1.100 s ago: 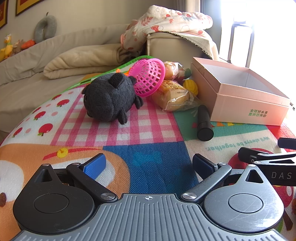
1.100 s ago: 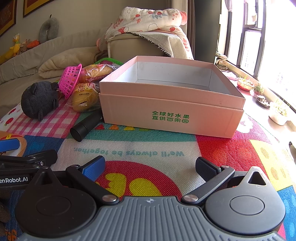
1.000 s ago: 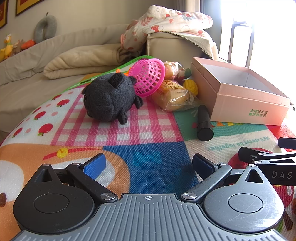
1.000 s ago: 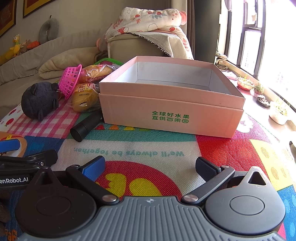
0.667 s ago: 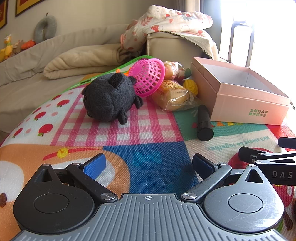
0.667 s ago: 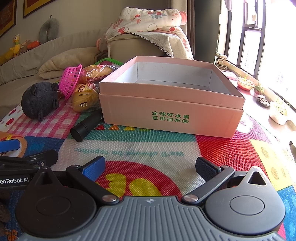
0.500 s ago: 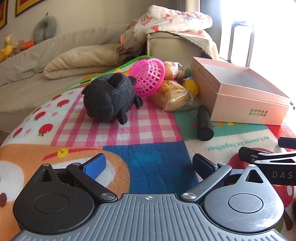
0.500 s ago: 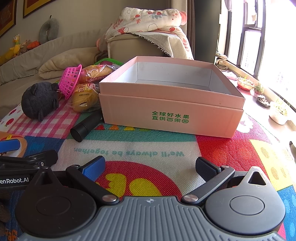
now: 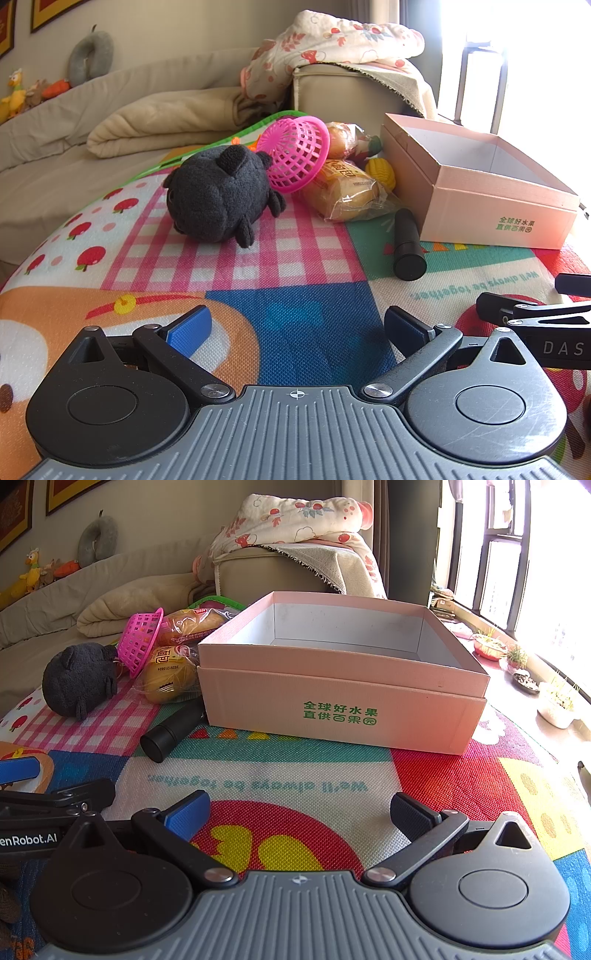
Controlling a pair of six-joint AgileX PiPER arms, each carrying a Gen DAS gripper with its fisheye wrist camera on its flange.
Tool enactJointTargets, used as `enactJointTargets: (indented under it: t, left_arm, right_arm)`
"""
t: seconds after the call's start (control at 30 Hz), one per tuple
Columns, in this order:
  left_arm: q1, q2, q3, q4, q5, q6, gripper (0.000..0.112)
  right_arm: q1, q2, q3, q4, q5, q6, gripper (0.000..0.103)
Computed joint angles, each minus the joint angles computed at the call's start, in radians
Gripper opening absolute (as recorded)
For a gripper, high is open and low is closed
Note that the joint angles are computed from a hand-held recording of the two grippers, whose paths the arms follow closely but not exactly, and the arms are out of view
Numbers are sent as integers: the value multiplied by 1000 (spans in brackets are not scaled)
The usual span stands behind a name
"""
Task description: Organize objects
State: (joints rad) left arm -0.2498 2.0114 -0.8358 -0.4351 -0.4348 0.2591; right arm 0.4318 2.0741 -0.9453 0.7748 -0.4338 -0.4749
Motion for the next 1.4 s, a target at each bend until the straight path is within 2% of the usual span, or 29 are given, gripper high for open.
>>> enactJointTargets:
  t: [0.43,0.6,0.7,0.77,0.83,0.9,1.0,1.03,1.1,1.17,1.33,1.4]
  left_arm:
    - [1,0,0,4,1,-4,102]
    - [14,-6,6,72,3,-72,102]
    - [52,-21,20,230,3,-198,102]
    - [91,-66,59,318,-49,-255,102]
    - [114,-78,70,299,-143,-197,102]
    - [140,-79,37,293,-158,-155,102]
    - [173,-34,-76,296,-101,-122,102]
    - [176,-14,-121,278,-62,-94,102]
    - [177,38,-240,216,66,-16,102]
    - [184,84,-325,240,147,-42,102]
    - [178,150,-413,179,188,12,102]
    - [185,167,-438,243,214,-51,101]
  right_arm:
    - [-2,2,-4,-2,3,2,103]
    - [-9,2,-7,-27,16,17,103]
    - [-21,-4,-3,-64,33,36,103]
    - [-31,-8,-5,-84,53,40,103]
    - [-38,-12,-14,-75,81,17,103]
    - [-46,-16,-23,-72,107,2,103]
    - [-53,-18,-28,-80,126,-6,103]
    - [-54,-18,-30,-78,132,-10,103]
    - [-55,-20,-32,-68,141,-24,103]
    - [-61,-23,-35,-76,157,-24,103]
    - [-62,-23,-47,-5,176,-95,103]
    - [-61,-23,-56,48,189,-146,103]
